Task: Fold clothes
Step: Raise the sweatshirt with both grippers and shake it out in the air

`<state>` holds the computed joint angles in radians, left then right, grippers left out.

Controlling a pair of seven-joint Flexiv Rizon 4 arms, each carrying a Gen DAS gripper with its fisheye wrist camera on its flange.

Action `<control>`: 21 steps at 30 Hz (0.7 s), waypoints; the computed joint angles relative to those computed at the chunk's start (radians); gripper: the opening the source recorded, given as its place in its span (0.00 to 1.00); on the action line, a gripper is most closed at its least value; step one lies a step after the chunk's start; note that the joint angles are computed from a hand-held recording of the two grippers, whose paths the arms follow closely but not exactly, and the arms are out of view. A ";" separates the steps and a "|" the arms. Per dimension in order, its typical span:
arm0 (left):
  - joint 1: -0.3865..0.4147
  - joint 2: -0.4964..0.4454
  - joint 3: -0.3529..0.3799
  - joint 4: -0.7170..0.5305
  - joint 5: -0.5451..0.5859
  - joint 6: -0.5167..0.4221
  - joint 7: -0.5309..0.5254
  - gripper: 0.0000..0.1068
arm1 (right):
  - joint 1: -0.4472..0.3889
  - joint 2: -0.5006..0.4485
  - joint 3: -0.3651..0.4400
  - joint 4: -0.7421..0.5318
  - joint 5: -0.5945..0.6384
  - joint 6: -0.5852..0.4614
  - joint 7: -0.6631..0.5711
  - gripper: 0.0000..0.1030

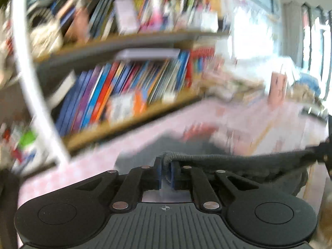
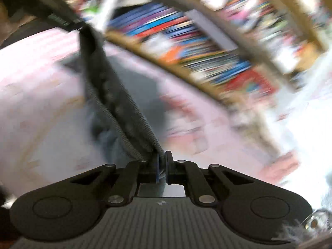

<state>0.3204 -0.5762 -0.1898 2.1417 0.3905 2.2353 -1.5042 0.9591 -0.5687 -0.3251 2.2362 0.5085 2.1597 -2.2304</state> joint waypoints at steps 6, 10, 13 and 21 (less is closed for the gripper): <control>-0.149 -0.119 -0.074 -0.428 -0.069 -0.081 0.115 0.08 | -0.009 -0.107 -0.258 -0.237 0.087 0.114 -0.168 0.04; -0.143 -0.145 -0.166 -0.614 -0.060 -0.056 0.077 0.08 | -0.053 -0.108 -0.305 -0.340 0.100 0.268 -0.251 0.04; -0.127 -0.119 -0.177 -0.632 -0.010 0.073 -0.002 0.08 | -0.066 -0.058 -0.280 -0.320 0.073 0.449 -0.286 0.04; 0.054 -0.015 -0.133 -0.431 0.339 0.072 -0.323 0.08 | -0.077 0.183 -0.038 0.014 -0.059 0.372 -0.251 0.04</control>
